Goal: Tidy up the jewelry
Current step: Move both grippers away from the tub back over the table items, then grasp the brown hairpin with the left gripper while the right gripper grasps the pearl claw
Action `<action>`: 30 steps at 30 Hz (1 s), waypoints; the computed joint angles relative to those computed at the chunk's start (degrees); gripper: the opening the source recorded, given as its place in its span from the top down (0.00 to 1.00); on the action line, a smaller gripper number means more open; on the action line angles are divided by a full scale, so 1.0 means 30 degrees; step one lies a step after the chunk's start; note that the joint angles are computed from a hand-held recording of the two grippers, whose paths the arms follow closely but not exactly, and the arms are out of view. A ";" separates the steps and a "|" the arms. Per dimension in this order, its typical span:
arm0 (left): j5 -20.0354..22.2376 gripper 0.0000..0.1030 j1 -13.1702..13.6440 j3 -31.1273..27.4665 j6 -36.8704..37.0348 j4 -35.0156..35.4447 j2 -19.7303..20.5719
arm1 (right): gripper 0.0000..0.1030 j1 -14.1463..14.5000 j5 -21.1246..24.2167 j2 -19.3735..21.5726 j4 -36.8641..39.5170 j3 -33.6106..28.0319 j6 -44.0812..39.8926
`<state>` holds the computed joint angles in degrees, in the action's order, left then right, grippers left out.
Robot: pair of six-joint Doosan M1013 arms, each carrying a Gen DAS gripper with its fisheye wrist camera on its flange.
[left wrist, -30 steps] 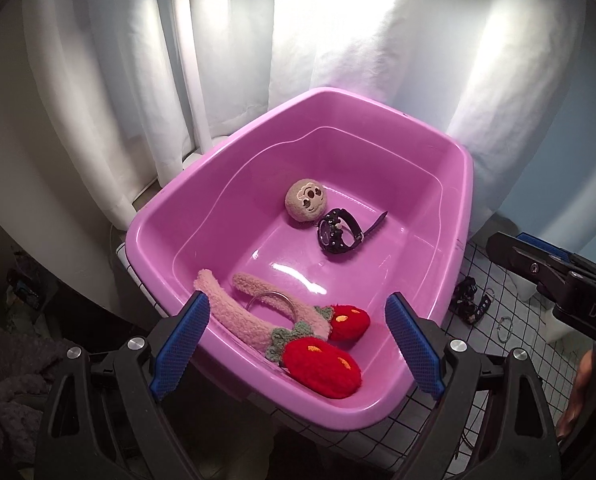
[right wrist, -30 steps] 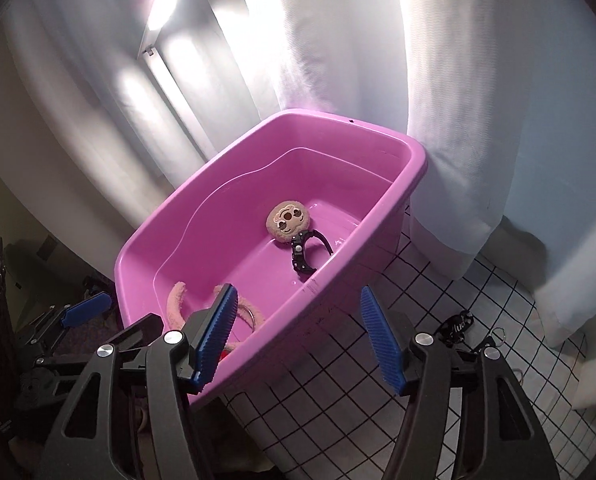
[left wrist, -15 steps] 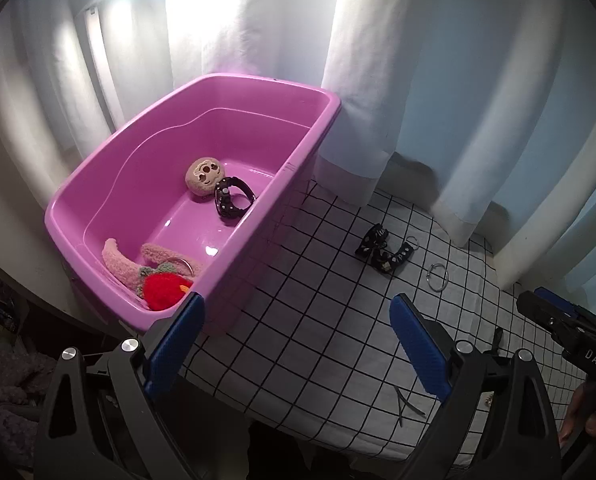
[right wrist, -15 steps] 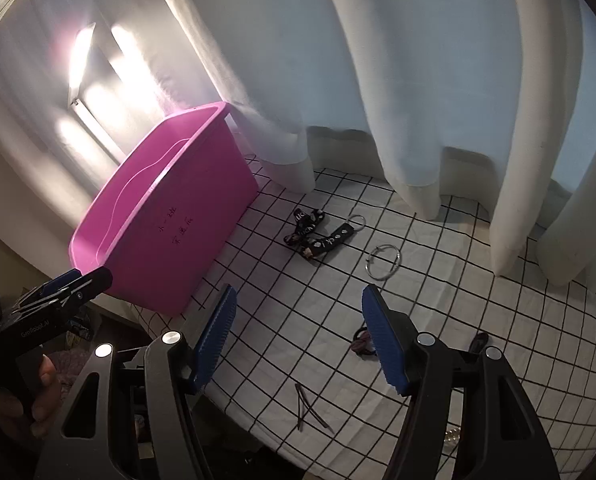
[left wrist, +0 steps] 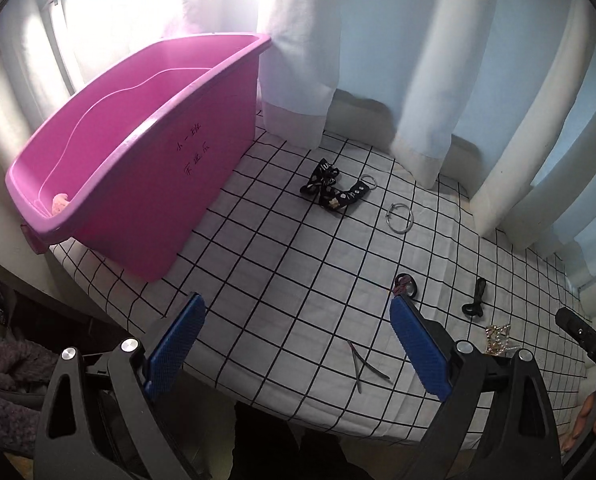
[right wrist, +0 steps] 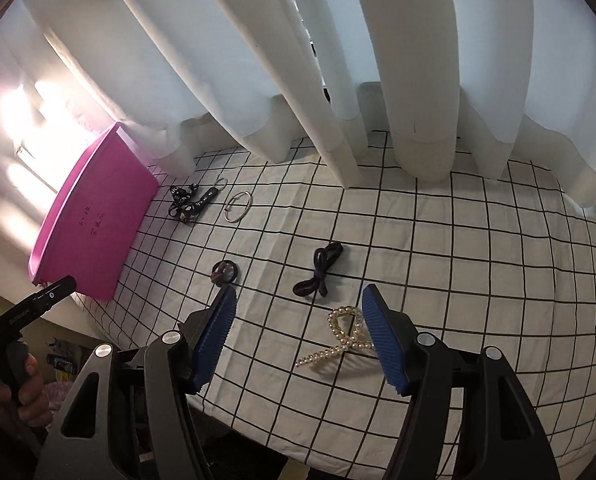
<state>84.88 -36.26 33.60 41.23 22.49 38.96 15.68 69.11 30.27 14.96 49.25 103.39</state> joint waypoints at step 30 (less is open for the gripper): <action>-0.3744 0.10 -0.0141 0.4265 0.3669 -0.2372 -0.0562 | 0.39 0.1979 -0.3213 -0.1739 -0.5809 0.4842 0.8866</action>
<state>73.65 -36.68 46.39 52.24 15.37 37.27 21.62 59.47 25.05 -2.47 63.78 129.99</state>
